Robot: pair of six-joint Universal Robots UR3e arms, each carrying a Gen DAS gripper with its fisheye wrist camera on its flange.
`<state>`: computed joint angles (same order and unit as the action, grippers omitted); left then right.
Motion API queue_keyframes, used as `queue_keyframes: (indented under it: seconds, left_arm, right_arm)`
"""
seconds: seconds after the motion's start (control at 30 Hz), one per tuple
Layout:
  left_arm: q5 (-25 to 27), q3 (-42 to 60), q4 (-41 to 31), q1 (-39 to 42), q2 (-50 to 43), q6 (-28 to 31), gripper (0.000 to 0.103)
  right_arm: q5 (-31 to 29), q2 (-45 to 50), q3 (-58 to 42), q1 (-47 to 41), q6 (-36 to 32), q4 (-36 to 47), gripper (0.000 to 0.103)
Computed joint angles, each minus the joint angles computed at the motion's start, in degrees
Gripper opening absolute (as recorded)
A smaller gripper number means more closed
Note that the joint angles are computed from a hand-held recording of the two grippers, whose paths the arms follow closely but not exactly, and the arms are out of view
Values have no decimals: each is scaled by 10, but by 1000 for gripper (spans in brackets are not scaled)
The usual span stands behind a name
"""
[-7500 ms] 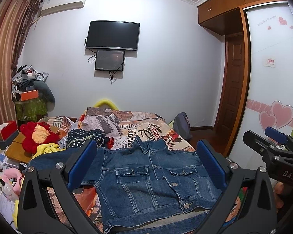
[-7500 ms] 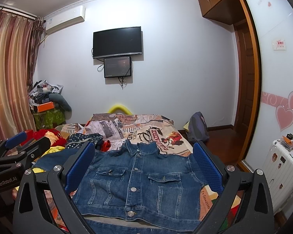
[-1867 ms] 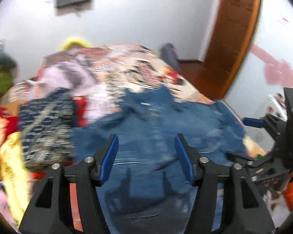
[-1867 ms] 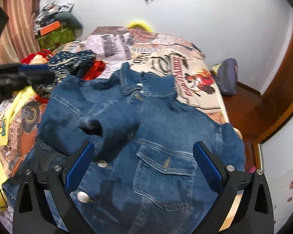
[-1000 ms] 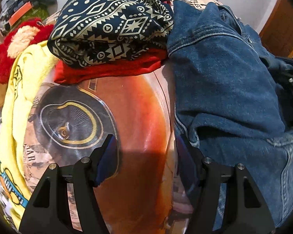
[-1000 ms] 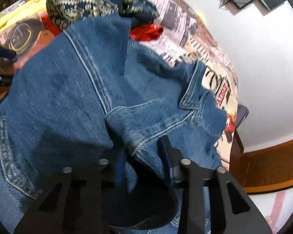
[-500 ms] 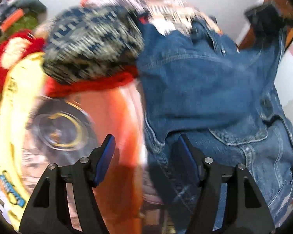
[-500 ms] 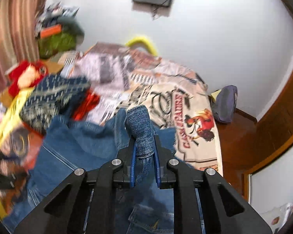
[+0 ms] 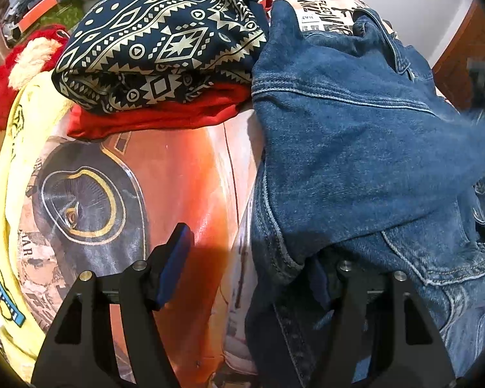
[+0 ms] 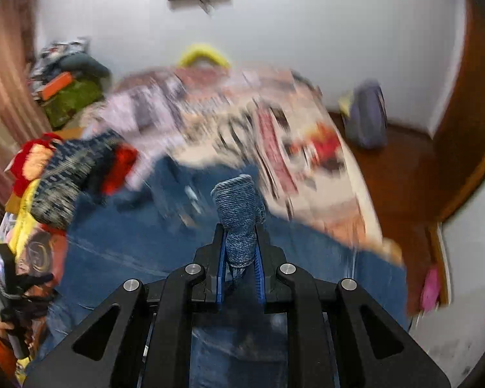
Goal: Fold large clothes
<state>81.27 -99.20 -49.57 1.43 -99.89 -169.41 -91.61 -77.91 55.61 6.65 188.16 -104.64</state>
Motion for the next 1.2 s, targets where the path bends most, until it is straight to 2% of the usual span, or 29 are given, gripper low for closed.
queue_keyframes:
  seconds: [0.17, 0.3, 0.37, 0.57, 0.83, 0.93, 1.2]
  left_arm:
    - [1, -16, 13, 6, 4, 6, 67]
    - [3, -9, 18, 3, -6, 2, 68]
    - [2, -8, 12, 5, -5, 2, 68]
    - [4, -14, -19, 12, 41, 29, 68]
    - [-47, 8, -54, 29, 135, 75, 68]
    - [-64, 54, -48, 21, 135, 60, 68]
    - [-83, 237, -17, -48, 17, -23, 68]
  right_arm:
    - [37, -73, 188, -62, 20, -6, 18]
    - [101, -143, 290, -122, 11, -7, 23]
    - [117, -166, 316, -141, 2, 3, 30]
    - [115, -209, 340, -160, -14, 33, 43]
    - [68, -234, 278, -153, -46, 75, 43]
    - [66, -250, 253, -165, -57, 78, 43]
    - [112, -334, 238, -273, -85, 97, 46]
